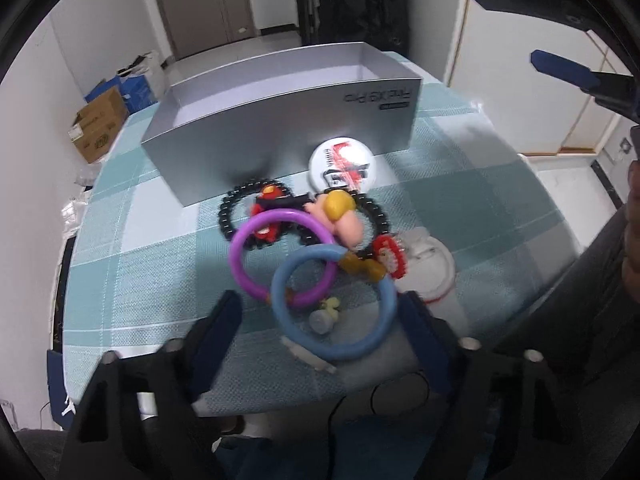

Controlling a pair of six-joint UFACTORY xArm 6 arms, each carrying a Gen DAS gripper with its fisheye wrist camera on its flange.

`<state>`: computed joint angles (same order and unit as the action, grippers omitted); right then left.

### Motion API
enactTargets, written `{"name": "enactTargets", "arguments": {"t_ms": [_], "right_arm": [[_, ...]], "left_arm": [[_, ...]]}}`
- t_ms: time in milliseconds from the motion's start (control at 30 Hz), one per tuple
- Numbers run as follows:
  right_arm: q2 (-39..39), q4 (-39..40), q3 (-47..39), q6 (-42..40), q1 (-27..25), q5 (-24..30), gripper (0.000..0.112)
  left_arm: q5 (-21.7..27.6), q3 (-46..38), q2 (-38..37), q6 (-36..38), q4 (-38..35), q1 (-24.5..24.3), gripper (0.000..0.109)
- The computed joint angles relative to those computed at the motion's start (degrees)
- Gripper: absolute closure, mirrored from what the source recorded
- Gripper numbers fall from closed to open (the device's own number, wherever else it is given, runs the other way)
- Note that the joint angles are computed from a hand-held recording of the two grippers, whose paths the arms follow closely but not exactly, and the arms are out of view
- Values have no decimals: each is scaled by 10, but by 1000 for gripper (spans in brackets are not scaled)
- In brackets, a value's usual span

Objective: Organize jewelry
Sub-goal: 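Reach the left gripper to the blue ring bangle and grasp it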

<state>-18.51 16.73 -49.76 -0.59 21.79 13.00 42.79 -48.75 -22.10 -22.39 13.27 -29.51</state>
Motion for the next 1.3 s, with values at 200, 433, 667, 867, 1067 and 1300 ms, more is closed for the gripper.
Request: {"name": "enactTargets", "arguments": {"t_ms": [200,433,667,867,1067,1300], "right_arm": [[1,3,0,2,-3,6,9],[-4,0,3,5,-3,21,9],[-6,125,-6,-99,-2,97,9],[5,211,-18,-172,3,191,22],[15,180,-14,-167,32,234,35],[22,90,-9,-144,73,208,49]], "left_arm": [[-6,5,-7,22,-17,-7,55],[-23,10,-20,66,-61,2,55],[-64,9,-25,91,-124,31,55],[-116,15,-34,98,-180,62,55],[-156,13,-30,68,-174,95,55],[-161,26,-43,77,-214,107,55]]}}
